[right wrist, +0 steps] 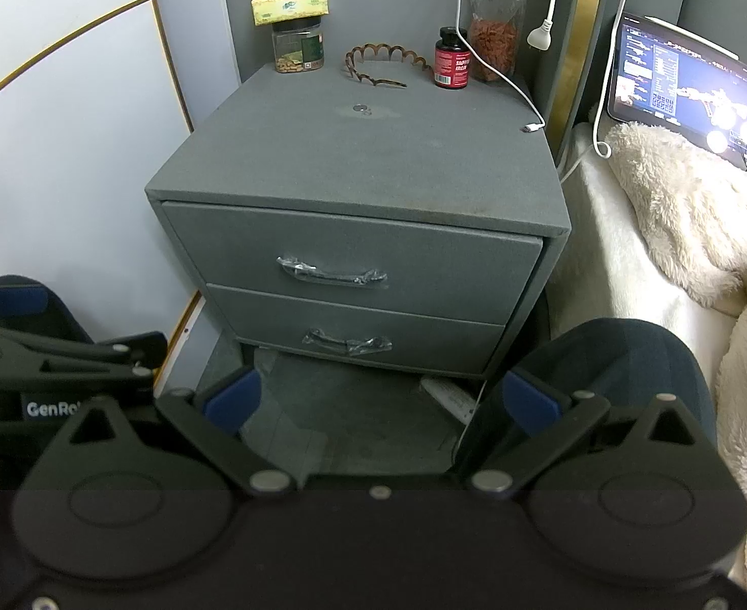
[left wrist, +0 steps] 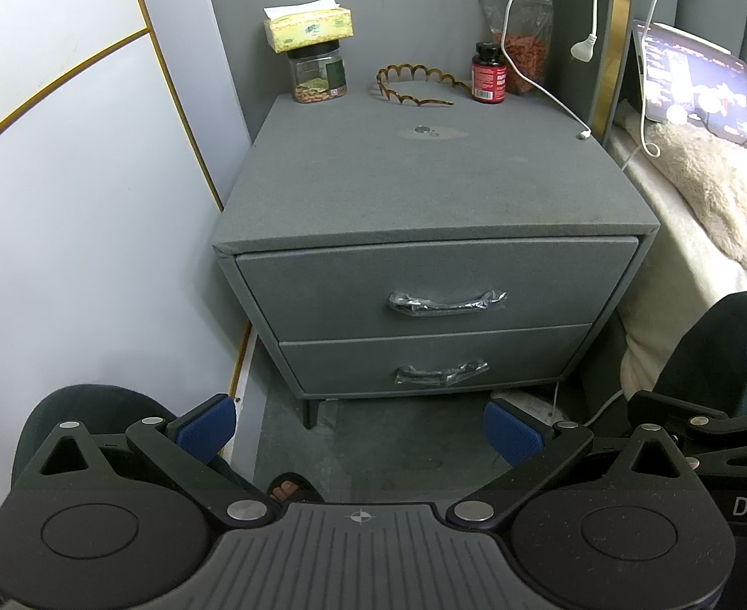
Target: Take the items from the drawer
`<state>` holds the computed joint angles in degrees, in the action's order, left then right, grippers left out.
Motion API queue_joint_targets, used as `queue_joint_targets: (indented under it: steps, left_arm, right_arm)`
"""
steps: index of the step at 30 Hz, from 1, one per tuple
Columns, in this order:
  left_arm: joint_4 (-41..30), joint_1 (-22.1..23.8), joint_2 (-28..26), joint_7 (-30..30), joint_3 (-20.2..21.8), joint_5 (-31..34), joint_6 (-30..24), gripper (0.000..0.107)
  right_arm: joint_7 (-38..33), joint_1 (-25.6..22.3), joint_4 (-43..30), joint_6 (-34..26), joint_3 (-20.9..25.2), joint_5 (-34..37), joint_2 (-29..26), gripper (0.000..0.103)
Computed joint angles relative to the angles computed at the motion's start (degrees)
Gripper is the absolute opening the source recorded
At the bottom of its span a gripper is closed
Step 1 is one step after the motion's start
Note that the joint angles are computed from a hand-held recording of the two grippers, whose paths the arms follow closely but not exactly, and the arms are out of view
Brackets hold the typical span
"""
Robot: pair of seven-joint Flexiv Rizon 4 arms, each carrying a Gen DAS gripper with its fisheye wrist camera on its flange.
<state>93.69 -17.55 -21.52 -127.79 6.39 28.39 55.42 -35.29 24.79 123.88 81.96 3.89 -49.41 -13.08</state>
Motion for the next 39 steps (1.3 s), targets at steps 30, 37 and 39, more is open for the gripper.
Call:
queue_joint_targets:
  steps: [30,37,39]
  left_arm:
    - [-0.18,0.36,-0.58,0.48,-0.03,-1.17,0.57,0.103]
    - [-1.04,-1.05,-1.4,-1.22,0.95,1.64,0.22,0.103]
    - [-0.94,-1.32,-1.38,-2.02,1.19,2.33,0.44,0.103]
  right_arm:
    - [1.71,0.16,0.51,1.0,-0.92,-2.97,-0.13,0.103]
    - [2.61,0.07,0.66,1.41,-1.19,-4.4,-0.19,0.103]
    - [2.88,0.04,0.71,1.53,-1.27,-4.82,-0.21,0.103]
